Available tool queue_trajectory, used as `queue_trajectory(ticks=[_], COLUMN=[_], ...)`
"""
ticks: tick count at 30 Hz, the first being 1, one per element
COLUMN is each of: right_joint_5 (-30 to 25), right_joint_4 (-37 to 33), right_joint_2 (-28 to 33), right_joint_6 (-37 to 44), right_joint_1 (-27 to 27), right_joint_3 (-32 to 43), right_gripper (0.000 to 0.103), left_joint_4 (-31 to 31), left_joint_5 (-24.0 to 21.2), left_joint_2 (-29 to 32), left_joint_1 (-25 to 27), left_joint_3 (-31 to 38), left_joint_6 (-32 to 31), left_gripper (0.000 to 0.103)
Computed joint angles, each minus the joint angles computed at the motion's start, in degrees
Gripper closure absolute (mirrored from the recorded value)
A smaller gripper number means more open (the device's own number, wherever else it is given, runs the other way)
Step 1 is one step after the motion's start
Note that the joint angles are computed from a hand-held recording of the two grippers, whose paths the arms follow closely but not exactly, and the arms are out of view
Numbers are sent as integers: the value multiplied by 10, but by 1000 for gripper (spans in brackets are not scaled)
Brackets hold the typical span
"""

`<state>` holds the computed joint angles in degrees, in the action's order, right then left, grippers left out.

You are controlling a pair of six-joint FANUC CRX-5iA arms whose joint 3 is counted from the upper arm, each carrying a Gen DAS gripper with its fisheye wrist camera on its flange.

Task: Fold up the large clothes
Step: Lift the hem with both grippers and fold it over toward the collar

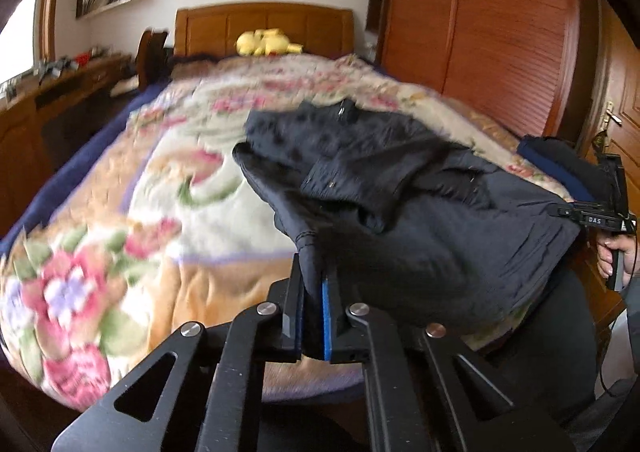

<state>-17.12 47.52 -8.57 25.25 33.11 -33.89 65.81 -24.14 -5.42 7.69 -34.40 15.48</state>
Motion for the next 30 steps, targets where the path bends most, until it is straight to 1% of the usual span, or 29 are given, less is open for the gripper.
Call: queue_trajectory(ticks=[3, 5, 8, 10, 15, 19, 21, 22, 24, 26, 28, 30], right_joint_5=[45, 67, 93, 95, 93, 83, 96, 95, 71, 34, 27, 15], right_joint_4=[102, 187, 266, 295, 321, 351, 405, 407, 384, 355, 362, 358], right_joint_2=[-22, -41, -74, -93, -142, -188, -212, -225, -259, -283, -295, -296], right_joint_6=[-92, -169, -234, -252, -267, -287, -335, -337, -314, -283, -285, -281], right_joint_1=[-26, -46, -71, -76, -72, -65, -79, -77, -53, -18, -14, -11], right_joint_3=[-25, -44, -63, -69, -85, -108, -125, -132, -150, -157, -165, -168], right_gripper=[95, 95, 95, 96, 96, 96, 96, 96, 96, 96, 96, 96], left_joint_4=[17, 60, 87, 103, 139, 165, 175, 179, 183, 187, 194, 205], left_joint_5=[2, 10, 14, 10, -1, 4, 0, -2, -5, -15, -22, -5], left_joint_2=[-13, -30, -47, -55, -80, -107, -124, -135, -151, -159, -164, -164], left_joint_1=[-10, -24, -30, -30, -30, -36, -36, -36, -36, -33, -32, -40], left_joint_3=[6, -1, -5, -5, -12, -20, -27, -31, -38, -39, -41, -41], left_joint_6=[-14, -56, -84, -98, -125, -148, -160, -166, -171, -170, -172, -182], left_gripper=[97, 97, 97, 97, 98, 98, 98, 98, 98, 98, 98, 98])
